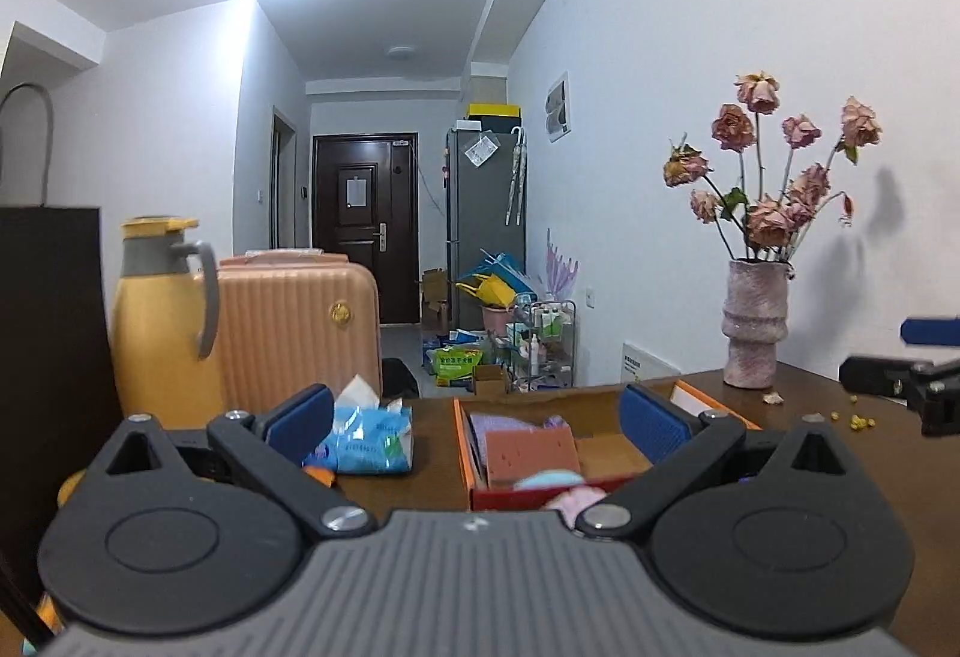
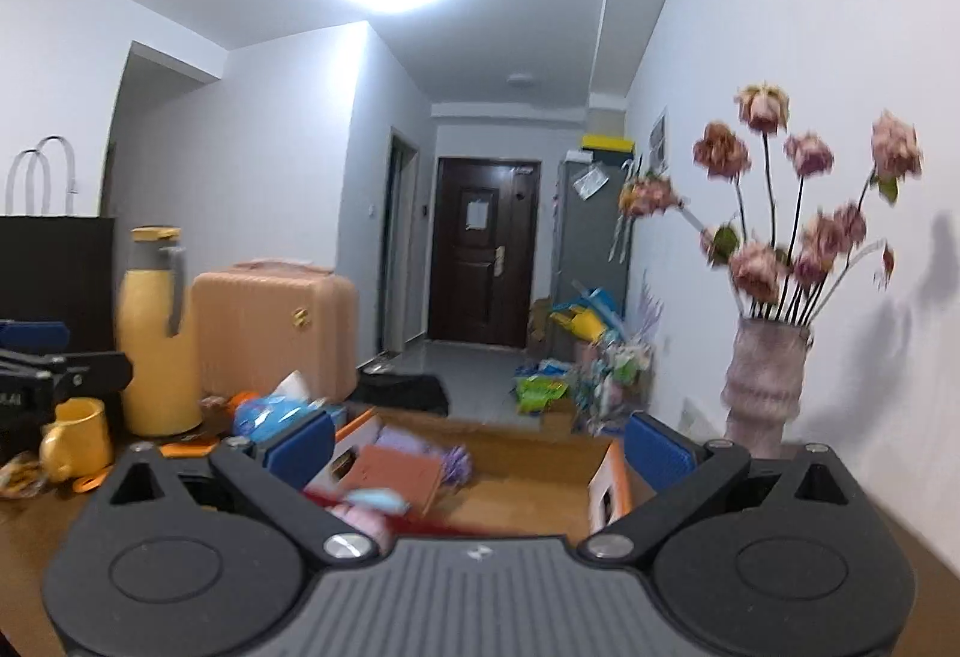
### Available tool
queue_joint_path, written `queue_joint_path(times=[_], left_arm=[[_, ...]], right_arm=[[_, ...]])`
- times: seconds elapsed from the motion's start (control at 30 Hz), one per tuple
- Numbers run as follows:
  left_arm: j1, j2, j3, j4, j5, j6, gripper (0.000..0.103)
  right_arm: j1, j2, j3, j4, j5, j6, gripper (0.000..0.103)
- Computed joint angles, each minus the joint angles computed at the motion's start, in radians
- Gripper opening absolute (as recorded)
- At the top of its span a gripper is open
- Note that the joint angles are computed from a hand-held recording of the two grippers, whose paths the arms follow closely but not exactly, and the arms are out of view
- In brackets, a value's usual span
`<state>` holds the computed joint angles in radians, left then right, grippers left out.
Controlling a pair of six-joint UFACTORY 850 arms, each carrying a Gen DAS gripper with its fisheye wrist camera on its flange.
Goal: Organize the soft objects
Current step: 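Lift both grippers out of the box back toward the remaining items, then close the left gripper on the white round sponge while the right gripper grasps the iridescent bag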
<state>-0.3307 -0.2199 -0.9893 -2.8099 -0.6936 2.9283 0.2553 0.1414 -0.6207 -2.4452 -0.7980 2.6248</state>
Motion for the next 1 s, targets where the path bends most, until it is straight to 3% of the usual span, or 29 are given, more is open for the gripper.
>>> queue_joint_path(times=[0.13,0.27,0.5,0.63,0.77,1.0], left_arm=[[0.022,0.078,0.132,0.022,-0.052,-0.003,0.103],[0.042,0.141,0.249,0.024,-0.102,-0.018,0.103],[0.054,0.206,0.411,0.065,-0.130,-0.063,0.103],[0.045,0.223,0.446,0.075,-0.109,-0.050,0.103],[0.042,0.231,0.455,0.067,-0.105,-0.044,0.103],[0.032,0.229,0.450,0.043,-0.097,-0.032,0.103]], right_arm=[[0.062,0.055,0.099,0.028,-0.018,0.031,0.103],[0.153,0.096,0.200,0.097,-0.108,0.047,0.103],[0.335,0.102,0.320,0.268,-0.289,0.094,0.103],[0.418,0.082,0.351,0.318,-0.324,0.081,0.103],[0.463,0.070,0.347,0.377,-0.346,0.068,0.103],[0.478,0.058,0.343,0.411,-0.389,0.061,0.103]])
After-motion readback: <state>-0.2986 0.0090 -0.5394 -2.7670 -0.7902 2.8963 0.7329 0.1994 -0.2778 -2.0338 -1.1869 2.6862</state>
